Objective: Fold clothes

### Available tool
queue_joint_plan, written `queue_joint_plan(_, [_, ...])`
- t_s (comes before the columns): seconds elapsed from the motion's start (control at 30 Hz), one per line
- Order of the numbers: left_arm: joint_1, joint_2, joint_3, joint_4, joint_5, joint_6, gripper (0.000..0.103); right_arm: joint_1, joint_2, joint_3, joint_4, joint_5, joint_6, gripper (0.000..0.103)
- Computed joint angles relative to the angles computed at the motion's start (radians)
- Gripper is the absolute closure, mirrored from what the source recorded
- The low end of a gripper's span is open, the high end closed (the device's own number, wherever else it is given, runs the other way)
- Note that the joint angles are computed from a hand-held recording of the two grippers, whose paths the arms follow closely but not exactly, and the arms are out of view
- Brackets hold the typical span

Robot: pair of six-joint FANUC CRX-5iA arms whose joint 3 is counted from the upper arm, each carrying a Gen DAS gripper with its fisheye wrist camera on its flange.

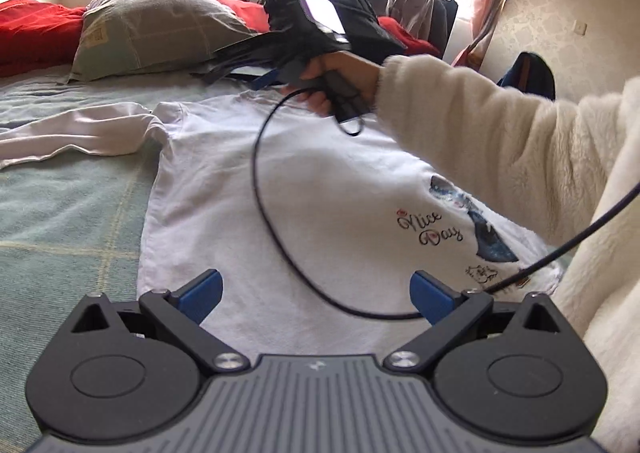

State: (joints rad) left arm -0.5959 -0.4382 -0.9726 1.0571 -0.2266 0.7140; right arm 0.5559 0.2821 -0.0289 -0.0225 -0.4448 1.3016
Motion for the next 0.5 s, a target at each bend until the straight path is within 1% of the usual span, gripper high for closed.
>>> queue_joint_plan(0.07, [-0.013,0.001,-0.009,0.046,0.011,-0.035,0.003,-0.039,-0.015,0.037,-0.114,-0.064,0.076,0.0])
queue_joint_plan(0.13, [-0.01,0.012,-0.003,0.031,0.007,-0.022,0.003,-0.104,-0.001,0.114,-0.31,-0.185,0.199,0.0])
queue_joint_plan(0.17, [-0.007,0.019,0.0,0.02,0.003,-0.014,0.003,-0.134,0.013,0.148,-0.387,-0.247,0.242,0.0])
queue_joint_plan(0.27, [0.007,0.033,0.013,-0.032,-0.016,0.027,0.003,-0.157,0.053,0.188,-0.443,-0.313,0.258,0.0])
queue_joint_plan(0.33, [0.018,0.038,0.021,-0.068,-0.028,0.056,0.003,-0.129,0.057,0.164,-0.388,-0.24,0.224,0.0])
queue_joint_plan(0.4, [0.033,0.04,0.028,-0.11,-0.039,0.092,0.003,-0.088,0.07,0.137,-0.28,-0.154,0.15,0.0])
queue_joint_plan(0.47, [0.046,0.043,0.037,-0.149,-0.046,0.132,0.003,-0.044,0.093,0.09,-0.09,-0.042,0.017,0.0])
queue_joint_plan(0.5, [0.053,0.043,0.043,-0.173,-0.051,0.153,0.003,-0.033,0.105,0.08,-0.024,-0.013,-0.045,0.0])
